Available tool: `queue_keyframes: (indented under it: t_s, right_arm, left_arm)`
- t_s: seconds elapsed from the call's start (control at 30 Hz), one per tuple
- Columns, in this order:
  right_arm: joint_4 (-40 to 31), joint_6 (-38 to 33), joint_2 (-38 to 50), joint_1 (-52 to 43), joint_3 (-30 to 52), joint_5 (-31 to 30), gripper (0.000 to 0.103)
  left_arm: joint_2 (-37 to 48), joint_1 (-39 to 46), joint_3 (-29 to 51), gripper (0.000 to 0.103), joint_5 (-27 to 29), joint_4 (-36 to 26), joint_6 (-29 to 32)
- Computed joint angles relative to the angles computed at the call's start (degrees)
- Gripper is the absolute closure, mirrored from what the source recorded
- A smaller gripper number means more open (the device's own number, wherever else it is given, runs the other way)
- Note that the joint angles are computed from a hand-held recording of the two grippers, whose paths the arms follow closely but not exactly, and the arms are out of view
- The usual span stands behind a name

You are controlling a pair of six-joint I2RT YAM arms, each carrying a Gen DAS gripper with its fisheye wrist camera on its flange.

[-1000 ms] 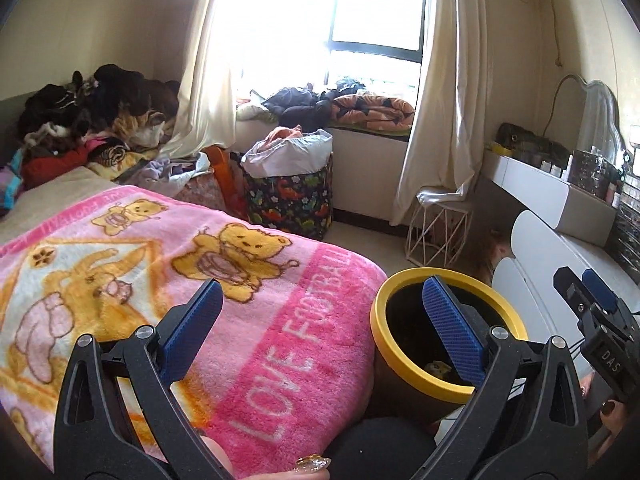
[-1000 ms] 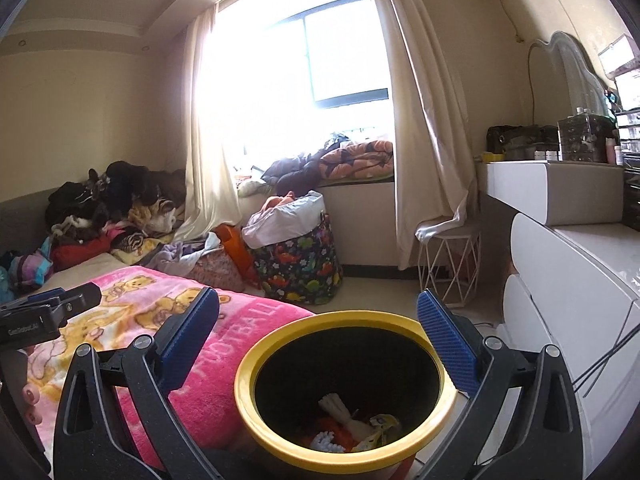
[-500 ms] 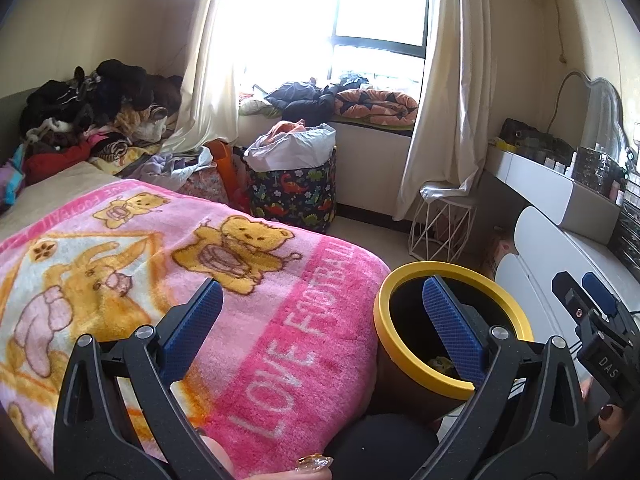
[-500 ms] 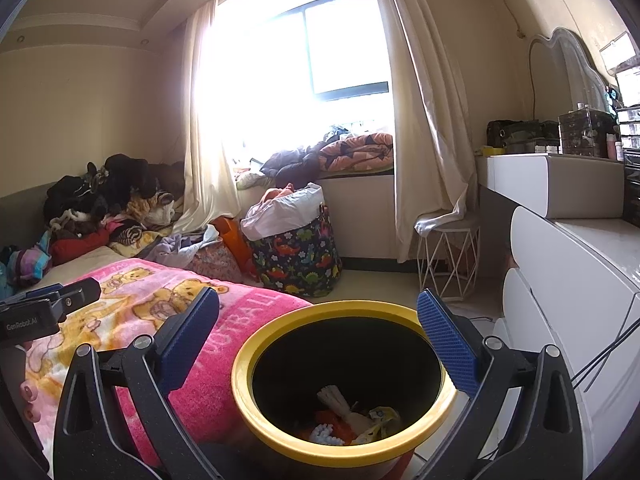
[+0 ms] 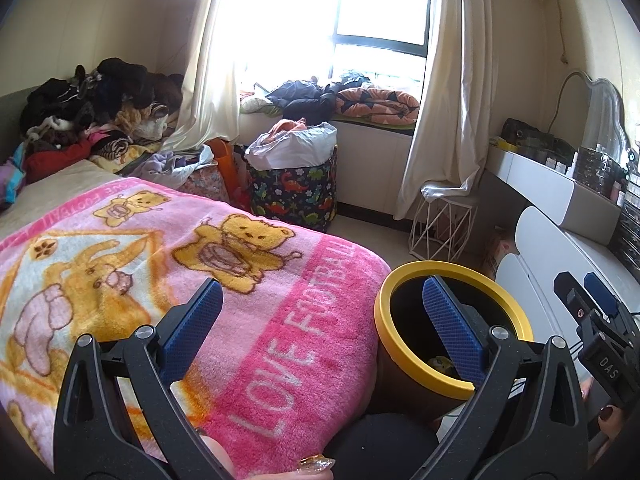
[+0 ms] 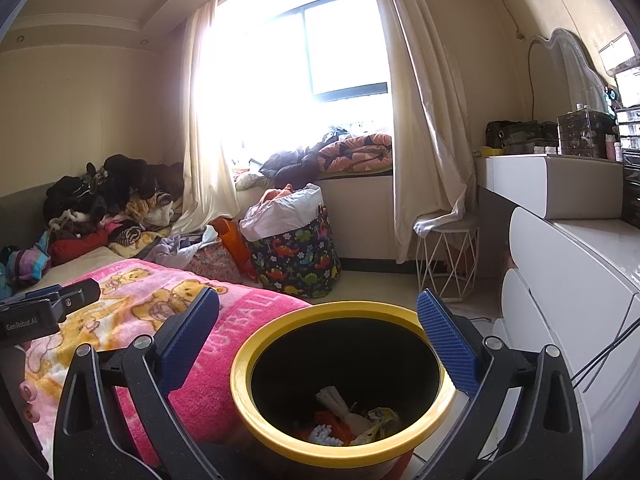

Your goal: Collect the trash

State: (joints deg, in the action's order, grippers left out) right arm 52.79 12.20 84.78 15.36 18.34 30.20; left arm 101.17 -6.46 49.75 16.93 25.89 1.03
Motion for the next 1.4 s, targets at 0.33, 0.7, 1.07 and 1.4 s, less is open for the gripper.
queue_keyframes:
  t_s: [0.33,0.7,1.07,1.4]
  right_arm:
    - [0.23,-0.09,0.02,-0.19,-0.04,-0.14,0.007]
    - [0.28,-0.15,0.04,-0.43,-0.04,-0.33,0.007]
    - [-0.21,-0.04,-0.54,-0.57,-0.11,-0.92,0.007]
    - [-25.97,0.95,15.59,6.87,30.61,-20.25,0.006]
  left_arm:
    - [0.14,0.06,-0.26,0.011,0.09,0.48,-0.06]
    - [0.19,0.19,-0.26,0.011,0.18,0.47,-0.05]
    - [0.52,-0.61,0.6,0.011,-3.23,-2.3,1.35]
    - [6.86,16.14,11.5,0.011,-6.52,-13.96,-4.06]
